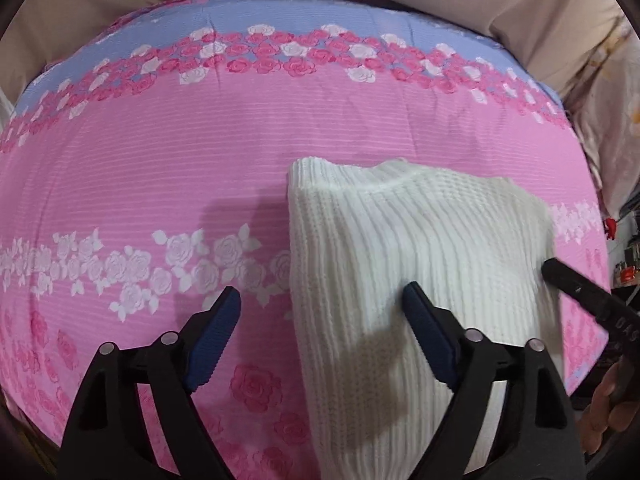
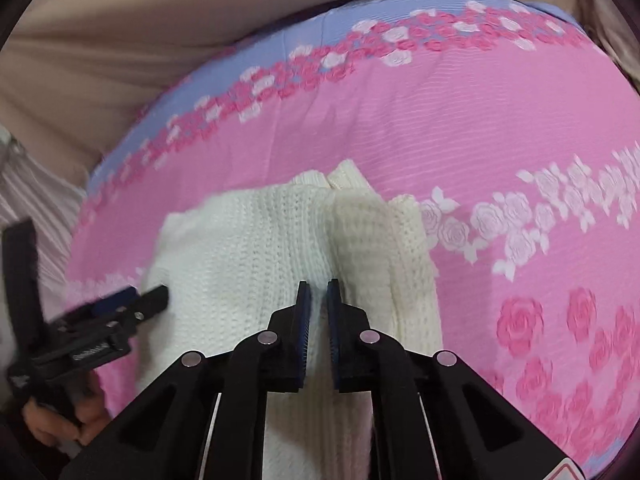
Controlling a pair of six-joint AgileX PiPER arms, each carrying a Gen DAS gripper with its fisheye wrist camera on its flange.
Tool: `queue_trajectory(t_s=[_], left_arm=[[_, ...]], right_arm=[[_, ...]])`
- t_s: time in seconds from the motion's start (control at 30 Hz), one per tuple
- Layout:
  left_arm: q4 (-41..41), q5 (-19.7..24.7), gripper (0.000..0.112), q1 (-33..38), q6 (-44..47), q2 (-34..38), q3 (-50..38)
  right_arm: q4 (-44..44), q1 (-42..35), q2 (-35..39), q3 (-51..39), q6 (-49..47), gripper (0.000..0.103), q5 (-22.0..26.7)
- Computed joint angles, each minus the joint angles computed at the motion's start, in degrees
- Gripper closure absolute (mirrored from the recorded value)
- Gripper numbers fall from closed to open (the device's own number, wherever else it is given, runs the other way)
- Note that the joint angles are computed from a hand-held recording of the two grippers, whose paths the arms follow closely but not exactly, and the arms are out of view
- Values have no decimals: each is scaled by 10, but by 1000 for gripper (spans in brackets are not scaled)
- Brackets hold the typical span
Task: Fold small clothes
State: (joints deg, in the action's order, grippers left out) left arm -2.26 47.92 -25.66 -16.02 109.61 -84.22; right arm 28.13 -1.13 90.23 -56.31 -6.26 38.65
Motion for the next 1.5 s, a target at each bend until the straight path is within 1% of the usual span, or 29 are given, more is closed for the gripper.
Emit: queue_trajectory(t_s=[0.07, 0.13, 0.2, 0.27, 0.3, 0.33, 0.37, 0.4, 0.43, 0.47, 0.53, 0.6, 0.67, 0.7, 0.73, 0.77, 0.8, 0.9, 0.97, 1.0, 1.03, 1.07, 1.17, 1.23, 1.3, 1.33, 1.4, 1.47, 1.5], left_arm=[[2, -17, 34, -5, 16, -67, 64], [0, -18, 34, -17, 30, -116, 120], [31, -12, 34, -40, 1, -125, 152], [48, -23, 32, -54, -30, -114, 187], [35, -30, 32, -52, -32, -106, 199], [25, -32, 32, -51, -31, -102, 206], [21, -28, 32, -51, -33, -95, 207], [21, -26, 32, -51, -35, -96, 207], [27, -25, 32, -53, -39, -99, 207], [39, -22, 32, -57, -48, -102, 204], [46, -17, 32, -61, -54, -102, 200], [47, -17, 32, -61, -56, -103, 201], [44, -16, 32, -63, -57, -106, 204], [42, -14, 32, -64, -57, -109, 206], [49, -10, 32, -68, -62, -111, 206], [55, -11, 32, -68, -62, -114, 208], [60, -11, 32, -68, -62, -122, 212], [74, -7, 33, -77, -74, -130, 212], [74, -3, 33, -80, -77, -133, 208], [68, -1, 33, -78, -73, -137, 207], [63, 0, 31, -76, -69, -137, 204], [49, -2, 29, -70, -61, -138, 203], [14, -16, 25, -57, -43, -138, 204], [-29, -35, 22, -39, -17, -138, 208], [-102, -64, 18, -7, 23, -134, 214], [-125, -75, 17, 5, 32, -127, 216], [-190, -75, 17, 33, 73, -87, 201], [-269, -67, 16, 53, 124, -52, 193], [-304, -62, 21, 60, 148, -45, 192]], right_arm=[[-24, 4, -67, 19, 16, 91, 11], [-47, 11, -143, 46, 25, 88, 45], [-57, 22, -186, 81, 33, 88, 66], [-100, 44, -190, 133, 67, 88, 62], [-106, 38, -188, 165, 67, 89, 48], [-89, 14, -183, 202, 46, 82, 24], [-50, -17, -189, 228, 15, 77, 11], [-26, -44, -198, 233, 7, 73, 20], [-25, -49, -210, 225, 14, 76, 33], [-46, -35, -231, 213, 40, 80, 40], [-96, 12, -262, 188, 103, 81, 49], [-96, 40, -261, 179, 108, 82, 50], [-149, 88, -230, 201, 154, 82, 23], [-162, 95, -205, 220, 161, 82, 3], [-153, 90, -198, 237, 156, 81, -10], [-128, 75, -209, 246, 137, 81, -10], [-121, 69, -226, 245, 142, 81, 1], [-171, 91, -267, 219, 201, 79, 31], [-197, 95, -269, 208, 220, 66, 35], [-206, 93, -267, 207, 225, 46, 31], [-207, 89, -263, 208, 222, 39, 28], [-209, 88, -256, 210, 221, 39, 26], [-180, 74, -232, 221, 189, 30, 4], [-148, 65, -221, 235, 161, 25, -18], [-98, 40, -190, 241, 108, 24, -40], [-67, 25, -176, 243, 74, 21, -50], [30, -13, -147, 249, -23, 17, -65], [137, -48, -110, 250, -123, 17, -59], [168, -55, -98, 248, -148, 19, -56]])
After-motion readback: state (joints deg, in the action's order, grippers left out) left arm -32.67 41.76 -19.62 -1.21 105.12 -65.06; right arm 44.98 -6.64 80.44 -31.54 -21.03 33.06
